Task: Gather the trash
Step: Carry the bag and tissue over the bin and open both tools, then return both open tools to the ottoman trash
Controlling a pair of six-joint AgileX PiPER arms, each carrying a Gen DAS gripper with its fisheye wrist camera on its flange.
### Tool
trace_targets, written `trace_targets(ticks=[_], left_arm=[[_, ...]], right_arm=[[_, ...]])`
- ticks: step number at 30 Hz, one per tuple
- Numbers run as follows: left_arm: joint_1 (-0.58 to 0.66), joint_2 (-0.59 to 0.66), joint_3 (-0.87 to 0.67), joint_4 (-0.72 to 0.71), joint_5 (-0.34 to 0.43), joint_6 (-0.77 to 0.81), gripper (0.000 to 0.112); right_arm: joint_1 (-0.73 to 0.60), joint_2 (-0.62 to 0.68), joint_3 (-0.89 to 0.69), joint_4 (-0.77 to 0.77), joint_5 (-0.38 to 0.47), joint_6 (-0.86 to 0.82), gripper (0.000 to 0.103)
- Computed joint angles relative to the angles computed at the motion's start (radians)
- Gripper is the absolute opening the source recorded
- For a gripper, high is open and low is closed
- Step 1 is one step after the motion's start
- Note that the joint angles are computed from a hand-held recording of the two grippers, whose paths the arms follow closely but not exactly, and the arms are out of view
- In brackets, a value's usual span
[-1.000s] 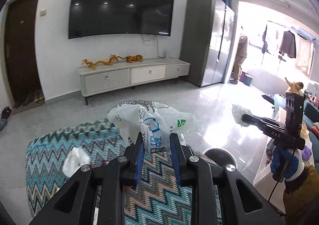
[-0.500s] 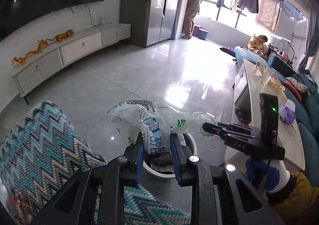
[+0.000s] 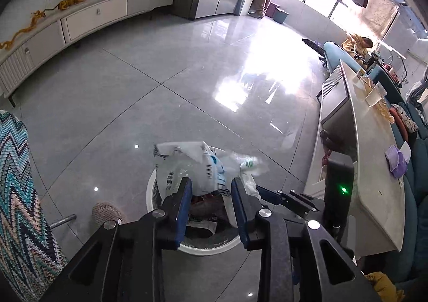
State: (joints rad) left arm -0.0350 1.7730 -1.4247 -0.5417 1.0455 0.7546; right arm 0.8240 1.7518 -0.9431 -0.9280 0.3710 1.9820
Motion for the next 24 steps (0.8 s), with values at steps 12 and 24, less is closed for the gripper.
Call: trace_targets(ticks=[12,24], left_arm=[[0.074,-0.043,0.018,-0.083,0.006,0.044,0.032],[0.428,-0.298,-0.011,-0.294,0.173,0.178,0.032]], right_arm=[[-0.003,-0.003,-0.01,0.128,0.066,-0.101,0.046],[0.32,-0.159,-0.401,-0.077,0.796,-0.143,0.092]])
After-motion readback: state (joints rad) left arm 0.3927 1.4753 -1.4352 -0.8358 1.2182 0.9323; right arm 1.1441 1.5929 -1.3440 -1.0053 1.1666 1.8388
